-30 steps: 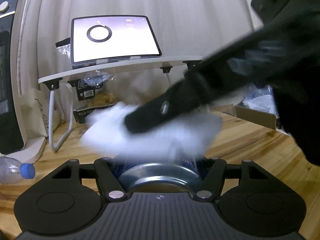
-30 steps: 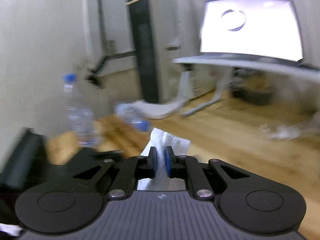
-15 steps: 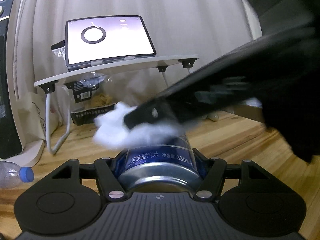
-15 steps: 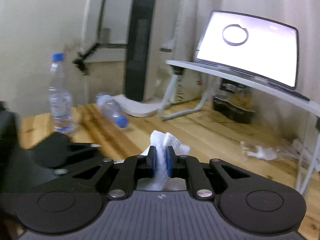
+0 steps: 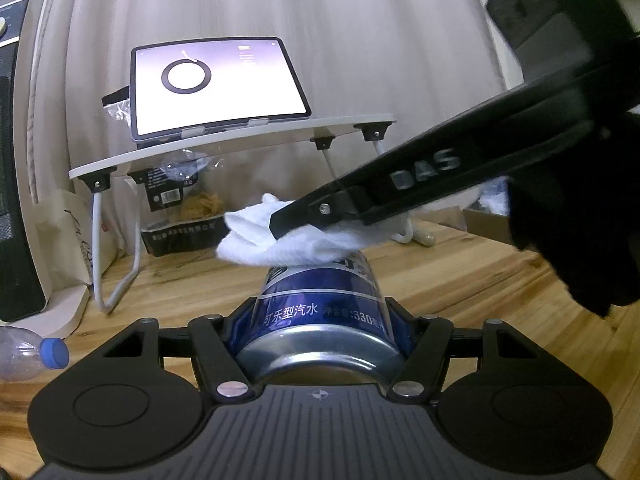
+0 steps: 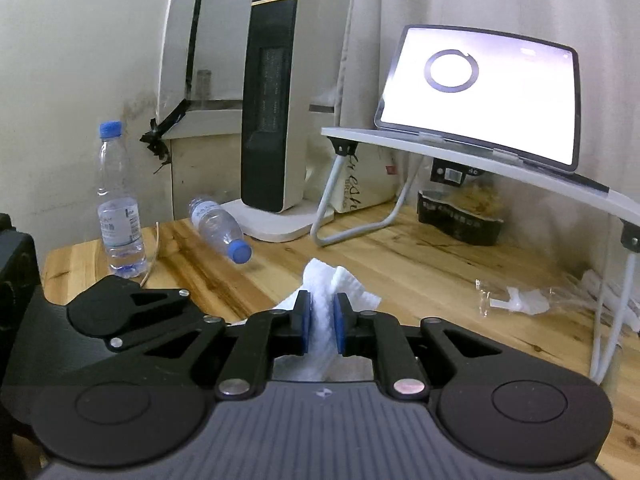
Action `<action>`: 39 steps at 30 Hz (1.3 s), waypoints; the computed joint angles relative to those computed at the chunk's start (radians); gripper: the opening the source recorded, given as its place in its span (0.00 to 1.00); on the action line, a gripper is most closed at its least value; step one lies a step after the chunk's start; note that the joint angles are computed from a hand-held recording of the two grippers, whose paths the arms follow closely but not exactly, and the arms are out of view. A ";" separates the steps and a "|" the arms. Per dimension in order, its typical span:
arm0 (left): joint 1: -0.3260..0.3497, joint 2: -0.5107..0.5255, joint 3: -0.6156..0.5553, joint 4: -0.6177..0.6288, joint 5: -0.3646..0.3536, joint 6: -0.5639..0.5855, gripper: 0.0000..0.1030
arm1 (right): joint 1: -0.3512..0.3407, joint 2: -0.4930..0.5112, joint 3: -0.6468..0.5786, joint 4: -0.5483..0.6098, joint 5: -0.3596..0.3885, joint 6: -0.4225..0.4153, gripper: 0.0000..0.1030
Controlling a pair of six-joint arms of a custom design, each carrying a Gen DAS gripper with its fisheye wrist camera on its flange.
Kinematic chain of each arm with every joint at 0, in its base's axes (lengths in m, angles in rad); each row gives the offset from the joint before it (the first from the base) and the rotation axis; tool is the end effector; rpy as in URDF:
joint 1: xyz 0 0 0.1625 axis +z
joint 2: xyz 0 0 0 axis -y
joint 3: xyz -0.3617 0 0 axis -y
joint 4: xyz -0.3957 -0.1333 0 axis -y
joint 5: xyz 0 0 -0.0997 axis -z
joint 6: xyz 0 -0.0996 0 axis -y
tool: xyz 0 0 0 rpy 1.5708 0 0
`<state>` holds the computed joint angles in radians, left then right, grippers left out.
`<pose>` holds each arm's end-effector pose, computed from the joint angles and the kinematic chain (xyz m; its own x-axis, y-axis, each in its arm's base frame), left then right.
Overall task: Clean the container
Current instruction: 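Wipe the can top with the tissue in the right gripper while the left holds it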
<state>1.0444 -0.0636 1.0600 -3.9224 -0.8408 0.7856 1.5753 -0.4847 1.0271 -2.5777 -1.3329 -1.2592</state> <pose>-0.1638 -0.6795 -0.0652 -0.6109 -0.0027 -0.7917 0.7631 0.2643 -0.5897 0.1603 -0.7907 0.0849 -0.2940 -0.8847 0.3618 -0.9258 0.1694 -0.3379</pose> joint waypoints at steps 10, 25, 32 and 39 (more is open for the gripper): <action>0.003 -0.013 0.019 0.002 0.000 -0.037 0.65 | -0.018 -0.123 0.150 0.075 0.027 -0.057 0.16; 0.006 -0.025 0.034 0.006 -0.005 -0.063 0.65 | -0.043 -0.173 0.178 0.185 0.039 -0.001 0.18; 0.005 -0.019 0.024 -0.006 0.003 -0.057 0.65 | -0.053 -0.051 0.050 -0.007 -0.001 0.126 0.18; 0.005 -0.017 0.015 0.009 0.017 -0.059 0.65 | -0.044 -0.116 0.133 0.109 0.091 0.059 0.17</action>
